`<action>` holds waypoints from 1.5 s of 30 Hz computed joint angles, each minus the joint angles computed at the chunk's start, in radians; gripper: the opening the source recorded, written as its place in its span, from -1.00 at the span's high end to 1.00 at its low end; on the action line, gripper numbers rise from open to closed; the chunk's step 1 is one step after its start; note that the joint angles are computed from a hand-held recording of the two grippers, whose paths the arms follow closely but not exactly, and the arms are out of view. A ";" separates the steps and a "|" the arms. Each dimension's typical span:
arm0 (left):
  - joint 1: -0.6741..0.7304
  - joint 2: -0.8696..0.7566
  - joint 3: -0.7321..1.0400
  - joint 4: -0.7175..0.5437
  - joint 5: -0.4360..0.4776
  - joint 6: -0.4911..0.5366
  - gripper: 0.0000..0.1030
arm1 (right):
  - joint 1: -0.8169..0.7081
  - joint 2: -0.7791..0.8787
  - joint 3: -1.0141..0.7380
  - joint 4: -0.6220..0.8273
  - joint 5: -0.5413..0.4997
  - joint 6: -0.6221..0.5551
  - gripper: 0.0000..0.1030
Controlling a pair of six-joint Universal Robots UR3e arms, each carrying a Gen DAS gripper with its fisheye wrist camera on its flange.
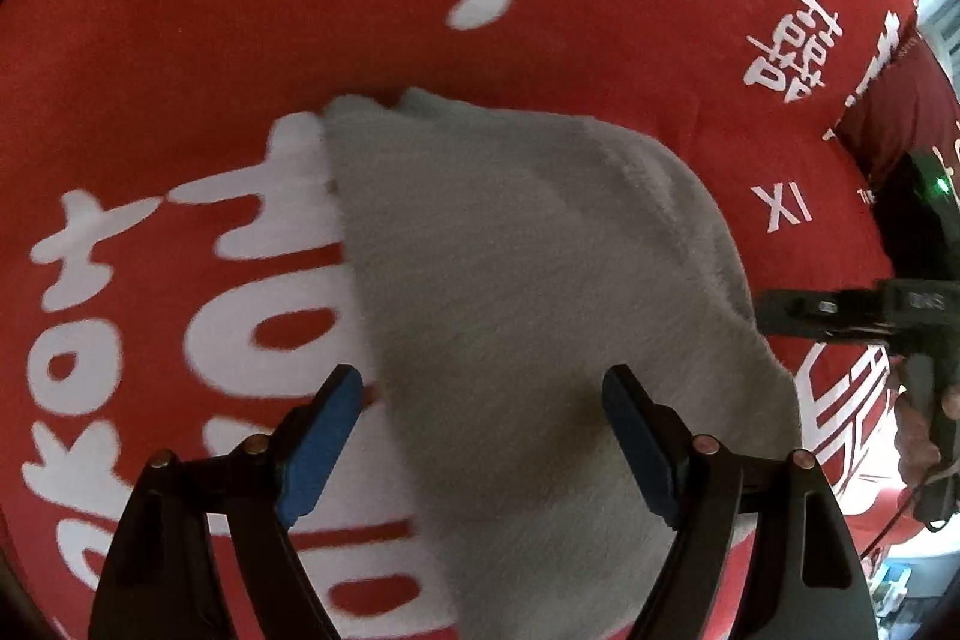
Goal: Fold small clothes
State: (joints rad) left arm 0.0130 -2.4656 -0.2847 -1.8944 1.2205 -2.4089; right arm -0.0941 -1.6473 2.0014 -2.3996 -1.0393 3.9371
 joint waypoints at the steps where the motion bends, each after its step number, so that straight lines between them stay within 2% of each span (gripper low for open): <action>1: 0.013 0.005 0.004 -0.010 0.004 0.017 -0.59 | 0.005 -0.048 0.029 0.003 -0.002 0.027 -0.08; 7: 0.069 0.108 -0.149 0.026 0.038 0.098 -0.59 | 0.160 -0.258 0.156 -0.032 -0.041 0.256 -0.08; 11: 0.064 0.184 -0.331 0.109 0.054 0.090 -0.66 | 0.270 -0.195 0.100 -0.067 -0.141 0.316 -0.07; 12: 0.060 0.204 -0.378 0.129 0.061 0.090 -0.66 | 0.290 -0.154 0.058 -0.058 -0.185 0.304 0.00; 14: 0.054 0.247 -0.473 0.181 0.076 0.089 -0.66 | 0.319 -0.040 -0.079 0.050 -0.238 0.225 0.71; 15: 0.050 0.263 -0.510 0.201 0.089 0.084 -0.66 | 0.330 0.008 -0.145 0.127 -0.259 0.194 0.88; 17: 0.052 0.270 -0.527 0.197 0.097 0.073 -0.69 | 0.354 0.063 -0.208 0.212 -0.308 0.171 0.89; 18: 0.055 0.269 -0.524 0.190 0.100 0.065 -0.84 | 0.351 0.044 -0.179 0.217 -0.317 0.180 0.89; 19: 0.055 0.270 -0.527 0.195 0.109 0.056 -0.89 | 0.339 0.016 -0.130 0.194 -0.307 0.195 0.89; 21: 0.059 0.279 -0.540 0.205 0.120 0.054 -0.89 | 0.329 -0.037 -0.079 0.225 -0.310 0.241 0.90; 23: 0.067 0.278 -0.529 0.188 0.123 0.057 -0.89 | 0.336 -0.056 -0.105 0.372 -0.342 0.236 0.91; 26: 0.076 0.280 -0.518 0.168 0.135 0.064 -0.89 | 0.297 -0.214 0.020 0.373 -0.307 0.287 0.91; 29: 0.077 0.288 -0.518 0.156 0.162 0.064 -0.89 | 0.303 -0.292 0.013 0.454 -0.326 0.340 0.89; 32: 0.073 0.298 -0.514 0.145 0.186 0.055 -0.90 | 0.325 -0.277 -0.037 0.497 -0.336 0.355 0.85; 33: 0.073 0.300 -0.511 0.141 0.191 0.053 -0.90 | 0.339 -0.260 -0.059 0.502 -0.337 0.354 0.76; 35: 0.071 0.302 -0.499 0.125 0.212 0.044 -0.89 | 0.368 -0.210 -0.108 0.497 -0.336 0.359 0.41; 36: 0.071 0.304 -0.497 0.123 0.216 0.042 -0.89 | 0.381 -0.187 -0.127 0.484 -0.331 0.358 0.06; 37: 0.072 0.310 -0.500 0.123 0.220 0.041 -0.90 | 0.398 -0.153 -0.161 0.476 -0.330 0.360 -0.05; 42: 0.077 0.314 -0.491 0.097 0.241 0.030 -0.90 | 0.446 -0.028 -0.290 0.492 -0.314 0.340 -0.06; 45: 0.078 0.313 -0.485 0.083 0.239 0.032 -0.90 | 0.443 -0.028 -0.291 0.494 -0.295 0.326 -0.13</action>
